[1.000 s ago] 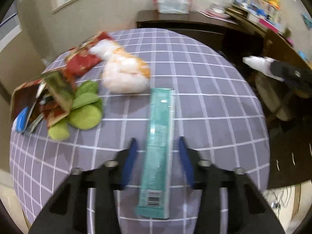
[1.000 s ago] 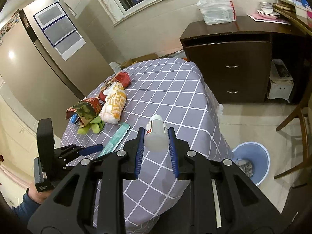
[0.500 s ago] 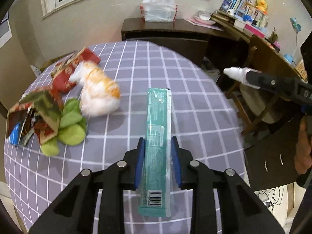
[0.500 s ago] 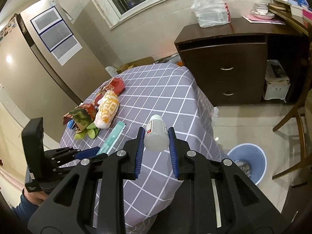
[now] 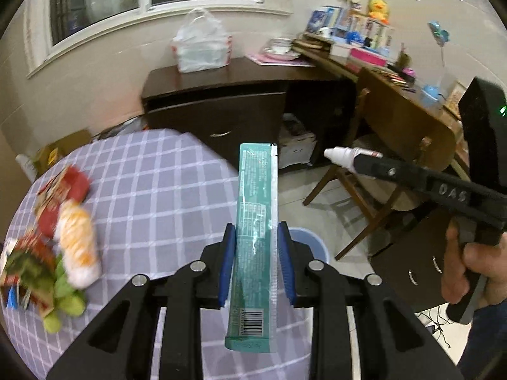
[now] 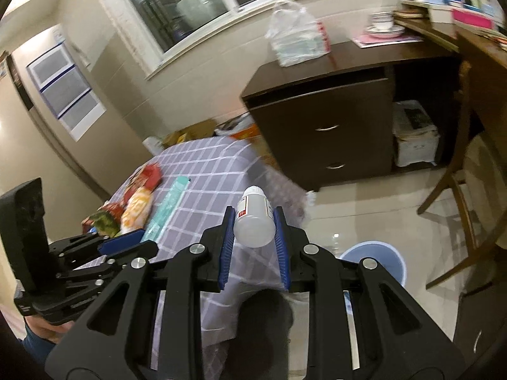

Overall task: Collect trash
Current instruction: 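Carry the box and bottle over the blue bin and open both tools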

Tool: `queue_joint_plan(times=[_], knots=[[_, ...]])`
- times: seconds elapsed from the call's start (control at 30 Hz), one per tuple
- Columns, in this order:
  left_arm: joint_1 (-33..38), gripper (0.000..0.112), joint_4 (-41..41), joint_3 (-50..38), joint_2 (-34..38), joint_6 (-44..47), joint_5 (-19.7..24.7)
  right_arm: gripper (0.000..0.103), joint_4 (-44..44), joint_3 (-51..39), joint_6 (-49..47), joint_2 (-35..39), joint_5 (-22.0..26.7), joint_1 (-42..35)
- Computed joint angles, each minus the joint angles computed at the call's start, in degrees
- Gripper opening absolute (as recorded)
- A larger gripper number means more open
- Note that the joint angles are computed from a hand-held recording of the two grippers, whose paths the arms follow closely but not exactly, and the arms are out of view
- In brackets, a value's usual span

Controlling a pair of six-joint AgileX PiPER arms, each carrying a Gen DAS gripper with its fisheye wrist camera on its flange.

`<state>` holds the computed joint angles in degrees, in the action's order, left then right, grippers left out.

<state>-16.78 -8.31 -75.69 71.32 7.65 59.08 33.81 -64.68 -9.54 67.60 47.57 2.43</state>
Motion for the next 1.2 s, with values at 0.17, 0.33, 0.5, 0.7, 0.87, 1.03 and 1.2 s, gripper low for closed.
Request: queue_joint_plan(times=[0.17, 0.33, 0.5, 0.7, 0.87, 1.03, 1.2], knots=[[-6.3, 0.025, 0.2, -4.2, 6.0, -3.4, -1.3, 0.024, 3.7, 1.6, -5.5, 0.6, 1.7, -9.7], [-10.9, 0.025, -0.5, -8.3, 14.1, -5.6, -2.5, 0.024, 7.0, 3.6, -10.4, 3.9, 2.4, -17.4], [-13.5, 0.025, -0.6, -11.3, 21.8, -7.1, -3.0, 0.024, 8.3, 5.1, -12.7, 8.5, 1.0, -20.0], [-14.5, 0.026, -1.7, -17.8, 32.6, -7.1, -1.2, 0.025, 9.6, 5.3, -14.0, 16.3, -1.4, -20.2], [-13.9, 0.076, -2.7, -23.7, 39.3, -6.9, 1.9, 0.080, 9.9, 5.9, -11.6, 21.3, -4.0, -21.1], [-13.0, 0.082, -1.6, -23.9, 38.4, -8.2, 1.1, 0.096, 9.1, 7.8, -10.2, 19.7, -4.8, -21.9], [-12.6, 0.088, 0.3, -20.9, 33.8, -9.3, -1.2, 0.097, 3.9, 8.5, -4.6, 16.8, -5.7, -20.6]])
